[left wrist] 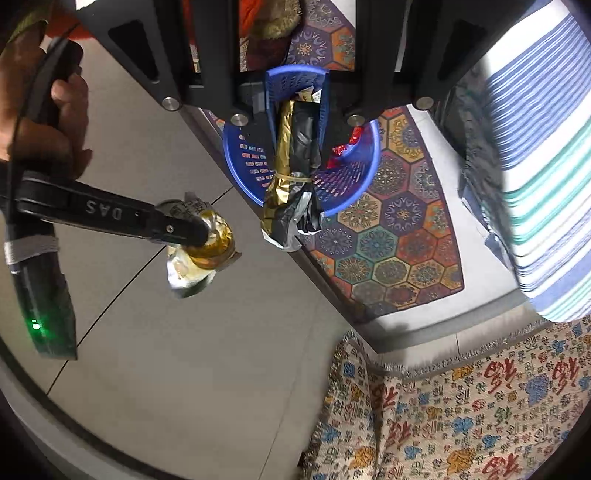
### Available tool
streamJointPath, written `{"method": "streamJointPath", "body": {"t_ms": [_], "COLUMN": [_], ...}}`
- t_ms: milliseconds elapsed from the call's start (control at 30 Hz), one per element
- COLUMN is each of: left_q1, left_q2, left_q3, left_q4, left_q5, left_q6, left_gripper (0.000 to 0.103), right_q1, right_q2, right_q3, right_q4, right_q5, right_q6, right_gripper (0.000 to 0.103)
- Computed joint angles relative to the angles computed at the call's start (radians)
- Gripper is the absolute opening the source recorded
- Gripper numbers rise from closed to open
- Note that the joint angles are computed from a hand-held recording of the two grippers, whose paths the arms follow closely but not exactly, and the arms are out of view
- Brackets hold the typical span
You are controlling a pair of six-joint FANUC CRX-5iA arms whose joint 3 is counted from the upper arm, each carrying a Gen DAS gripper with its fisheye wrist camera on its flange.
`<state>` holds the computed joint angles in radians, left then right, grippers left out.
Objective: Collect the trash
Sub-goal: 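Open both tools to drop the wrappers into the wastebasket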
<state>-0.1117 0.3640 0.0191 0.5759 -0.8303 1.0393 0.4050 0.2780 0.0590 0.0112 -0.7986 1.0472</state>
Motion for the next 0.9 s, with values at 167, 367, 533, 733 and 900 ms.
{"method": "streamJointPath", "body": {"t_ms": [167,367,533,733,900], "left_q1": [-0.022,-0.026,-0.032,-0.041,-0.049], "left_q2": [0.049,0.089,0.105,0.114,0.130], "left_q3": [0.041,0.076,0.083,0.069,0.076], "left_q4": [-0.037,-0.043,-0.032,-0.014,-0.029], "left_q5": [0.008,0.001,0.005,0.024,0.020], "left_q6": [0.044,0.058,0.046,0.003,0.003], "left_gripper": [0.019,0.019,0.019,0.024,0.043], "right_q1": [-0.006,-0.011,-0.020,-0.019,-0.017], "right_q2": [0.023,0.035,0.044,0.047,0.033], "right_q3": [0.017,0.022,0.030,0.030,0.009], "right_q4": [0.010,0.006,-0.007,-0.003,0.018], "right_q5": [-0.027,-0.045,-0.046,-0.035,-0.005], "right_q6": [-0.007,0.011,0.021,0.005,-0.022], "right_gripper": [0.027,0.027,0.028,0.033,0.044]}}
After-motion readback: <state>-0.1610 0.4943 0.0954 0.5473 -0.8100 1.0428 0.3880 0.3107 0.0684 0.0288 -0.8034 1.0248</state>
